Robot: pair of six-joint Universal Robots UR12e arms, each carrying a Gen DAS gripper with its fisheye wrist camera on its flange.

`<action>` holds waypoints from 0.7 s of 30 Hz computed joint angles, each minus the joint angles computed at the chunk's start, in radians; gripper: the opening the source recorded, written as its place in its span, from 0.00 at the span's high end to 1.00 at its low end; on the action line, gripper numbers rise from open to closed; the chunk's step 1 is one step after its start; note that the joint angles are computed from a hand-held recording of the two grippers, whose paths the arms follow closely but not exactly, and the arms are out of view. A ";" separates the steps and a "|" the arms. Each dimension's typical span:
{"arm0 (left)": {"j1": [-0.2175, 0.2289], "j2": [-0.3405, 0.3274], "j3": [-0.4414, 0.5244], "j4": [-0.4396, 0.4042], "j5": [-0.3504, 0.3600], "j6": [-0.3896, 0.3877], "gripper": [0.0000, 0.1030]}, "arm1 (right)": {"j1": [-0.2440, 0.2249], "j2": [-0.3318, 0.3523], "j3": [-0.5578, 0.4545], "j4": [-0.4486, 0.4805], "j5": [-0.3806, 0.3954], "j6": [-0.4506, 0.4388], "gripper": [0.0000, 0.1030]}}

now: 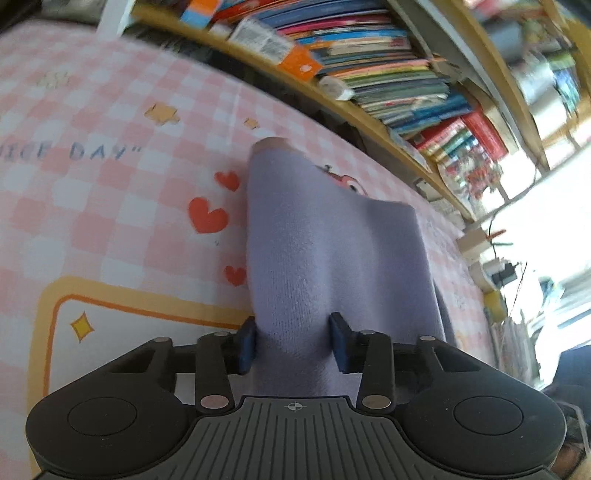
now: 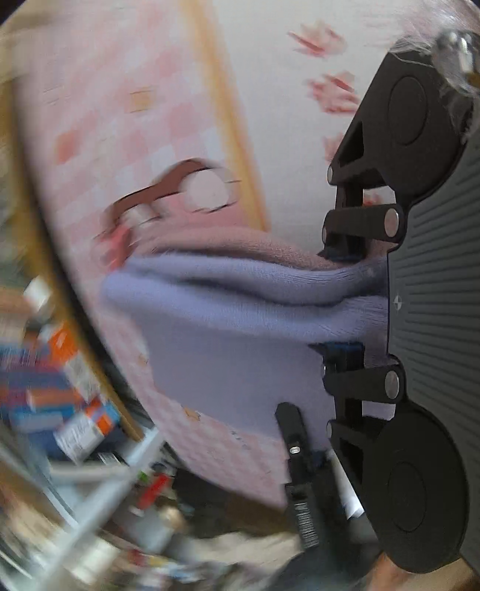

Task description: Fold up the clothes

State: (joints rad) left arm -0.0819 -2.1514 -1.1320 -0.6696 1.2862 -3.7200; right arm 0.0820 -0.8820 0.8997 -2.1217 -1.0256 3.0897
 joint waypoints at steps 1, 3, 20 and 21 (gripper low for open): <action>-0.006 0.002 0.003 -0.003 0.017 0.019 0.63 | 0.009 -0.012 0.020 -0.042 -0.032 -0.057 0.70; -0.007 0.002 0.005 -0.013 0.021 0.015 0.63 | 0.007 -0.010 0.016 -0.029 -0.033 -0.063 0.70; -0.017 0.011 -0.008 0.028 0.048 -0.039 0.65 | -0.021 0.000 0.015 -0.021 0.080 0.066 0.71; -0.021 0.014 -0.010 0.041 0.060 -0.035 0.65 | -0.020 -0.007 0.027 -0.047 0.081 0.051 0.71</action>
